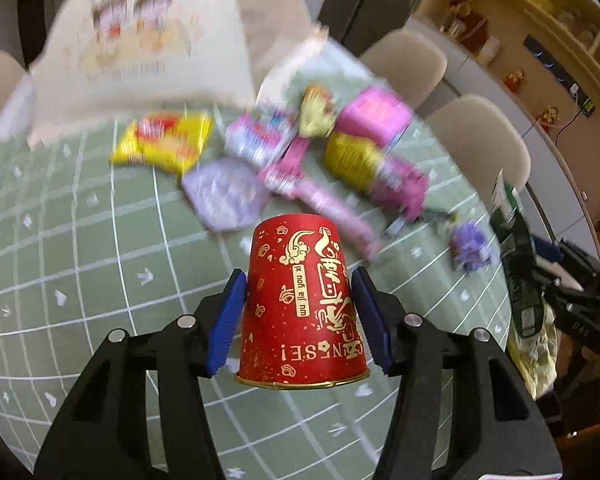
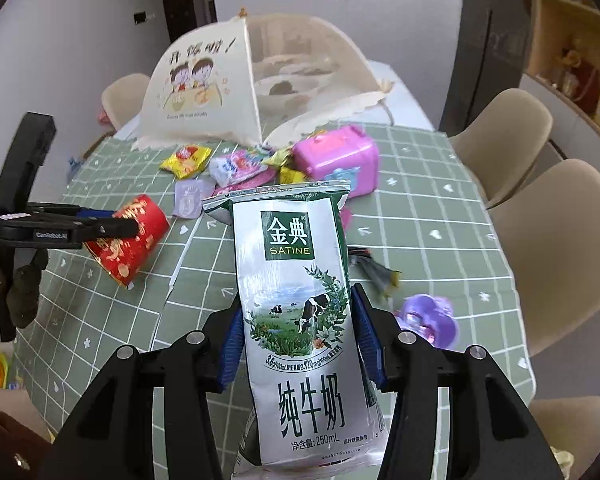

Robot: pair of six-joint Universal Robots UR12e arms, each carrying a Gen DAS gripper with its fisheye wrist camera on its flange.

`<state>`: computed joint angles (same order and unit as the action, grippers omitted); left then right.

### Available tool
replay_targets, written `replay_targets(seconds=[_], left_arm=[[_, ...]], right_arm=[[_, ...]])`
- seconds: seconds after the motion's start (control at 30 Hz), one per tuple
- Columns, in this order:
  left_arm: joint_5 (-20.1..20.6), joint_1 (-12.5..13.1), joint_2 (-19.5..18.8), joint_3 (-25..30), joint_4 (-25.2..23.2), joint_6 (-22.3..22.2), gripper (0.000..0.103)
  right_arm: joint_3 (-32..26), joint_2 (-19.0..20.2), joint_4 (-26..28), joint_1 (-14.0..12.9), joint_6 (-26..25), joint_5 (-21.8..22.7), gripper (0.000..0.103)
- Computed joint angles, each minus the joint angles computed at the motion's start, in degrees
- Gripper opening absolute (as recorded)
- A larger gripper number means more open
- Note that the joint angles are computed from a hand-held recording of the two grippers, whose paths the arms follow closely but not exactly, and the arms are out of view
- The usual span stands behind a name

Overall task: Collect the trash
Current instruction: 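Carry the red cup to the trash bag and release it with the left tool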

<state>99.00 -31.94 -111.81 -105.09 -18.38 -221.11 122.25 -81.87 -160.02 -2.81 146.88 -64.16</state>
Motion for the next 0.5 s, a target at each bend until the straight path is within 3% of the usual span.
replay_targets(seconds=[0.27, 0.5], left_arm=[[21.7, -10.6, -2.0, 8.5, 0.7, -2.3, 0.052], [29.8, -17.2, -5.9, 16.6, -0.2, -5.3, 0.052]], right_arm=[[5.1, -7.8, 0.4, -9.1, -7.5, 9.4, 0.047], [9.0, -15.4, 4.2, -20.2, -14.7, 18.0, 0.047]])
